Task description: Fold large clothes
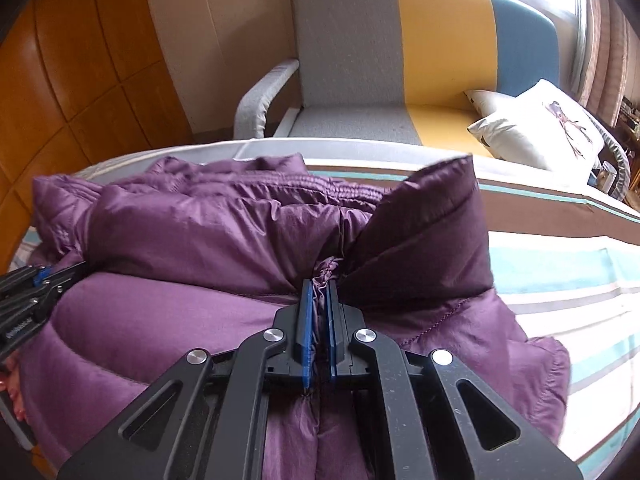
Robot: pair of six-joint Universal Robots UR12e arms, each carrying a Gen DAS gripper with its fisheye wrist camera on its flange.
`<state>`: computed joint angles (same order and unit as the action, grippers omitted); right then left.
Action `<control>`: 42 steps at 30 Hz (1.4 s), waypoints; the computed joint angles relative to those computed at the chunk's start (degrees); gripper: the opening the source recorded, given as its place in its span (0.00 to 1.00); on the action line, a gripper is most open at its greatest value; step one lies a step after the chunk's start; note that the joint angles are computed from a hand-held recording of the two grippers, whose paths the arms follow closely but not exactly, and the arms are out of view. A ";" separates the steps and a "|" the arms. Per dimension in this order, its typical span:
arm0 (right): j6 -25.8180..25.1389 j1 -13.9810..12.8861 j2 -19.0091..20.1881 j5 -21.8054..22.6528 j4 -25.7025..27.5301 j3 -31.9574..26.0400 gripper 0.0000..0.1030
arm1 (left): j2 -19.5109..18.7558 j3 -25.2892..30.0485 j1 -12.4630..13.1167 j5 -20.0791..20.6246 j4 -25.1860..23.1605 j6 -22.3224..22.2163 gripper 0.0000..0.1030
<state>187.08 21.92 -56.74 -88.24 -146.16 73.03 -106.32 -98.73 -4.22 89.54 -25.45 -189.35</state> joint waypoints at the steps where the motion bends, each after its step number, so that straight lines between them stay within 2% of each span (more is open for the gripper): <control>1: 0.22 0.00 0.12 -0.08 -0.60 0.21 0.04 | -0.22 -0.46 0.51 -1.47 1.20 -1.08 0.19; 4: 1.37 -0.19 0.35 0.39 -2.94 1.20 0.04 | -0.85 -1.58 1.14 -3.54 4.81 -2.68 0.19; 9: 2.79 -0.82 0.53 2.42 -4.99 2.20 0.04 | -1.66 -2.90 0.32 -0.82 10.51 -2.46 0.20; 12: 3.29 -1.09 0.58 3.40 -5.57 2.32 0.05 | -1.35 -3.05 0.11 0.00 10.43 -2.03 0.21; 13: 3.13 -1.03 0.48 3.16 -5.65 2.38 0.05 | -1.01 -2.61 -0.34 1.51 8.82 -1.39 0.27; 14: 2.66 -0.92 0.40 2.84 -5.52 2.26 0.08 | -0.65 -2.19 -0.66 2.57 7.30 -0.94 0.40; 15: 2.11 -0.84 0.33 2.48 -5.33 2.12 0.10 | -0.21 -2.02 -0.75 2.78 6.58 -0.77 0.59; 16: 1.69 -0.78 0.20 2.35 -5.26 2.09 0.11 | 0.30 -2.06 -0.61 2.29 7.06 -0.79 0.63; 19: 1.86 -0.88 -0.70 2.46 -7.99 2.99 0.24 | 0.94 -1.26 -0.29 3.24 7.73 -1.16 0.65; 21: 2.64 -0.91 -1.14 1.82 -10.02 3.32 0.46 | 0.63 -0.13 -0.15 5.26 7.13 -1.37 0.71; 24: 2.10 -0.64 -1.04 -1.03 -10.64 2.35 0.47 | -0.30 1.27 0.20 8.91 4.80 -0.94 0.74; 27: 1.18 -0.28 0.22 -5.32 -6.65 -0.25 0.47 | -1.75 2.16 0.39 13.81 1.92 -0.74 0.74; 28: 1.57 -0.38 0.71 -6.10 -5.08 -1.02 0.46 | -1.96 2.14 0.57 13.78 1.14 -1.35 0.75; 30: 3.66 -0.73 1.39 -7.45 -2.85 -1.86 0.41 | -1.84 1.08 1.89 10.51 1.84 -3.66 0.79; 32: 8.10 -1.78 1.64 -5.64 -1.61 -1.51 0.41 | -1.91 0.62 2.72 8.26 2.45 -4.90 0.81; 34: 10.21 -2.43 1.70 -3.85 -2.98 -0.65 0.41 | -2.20 0.57 3.09 6.93 2.65 -5.65 0.82; 42: 9.94 -1.94 2.41 -5.99 -4.51 -0.16 0.41 | -3.15 0.38 3.54 5.07 4.24 -6.67 0.83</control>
<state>197.02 19.98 -54.33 -94.23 -150.67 72.87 -109.48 -98.35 -0.68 94.61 -21.22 -196.02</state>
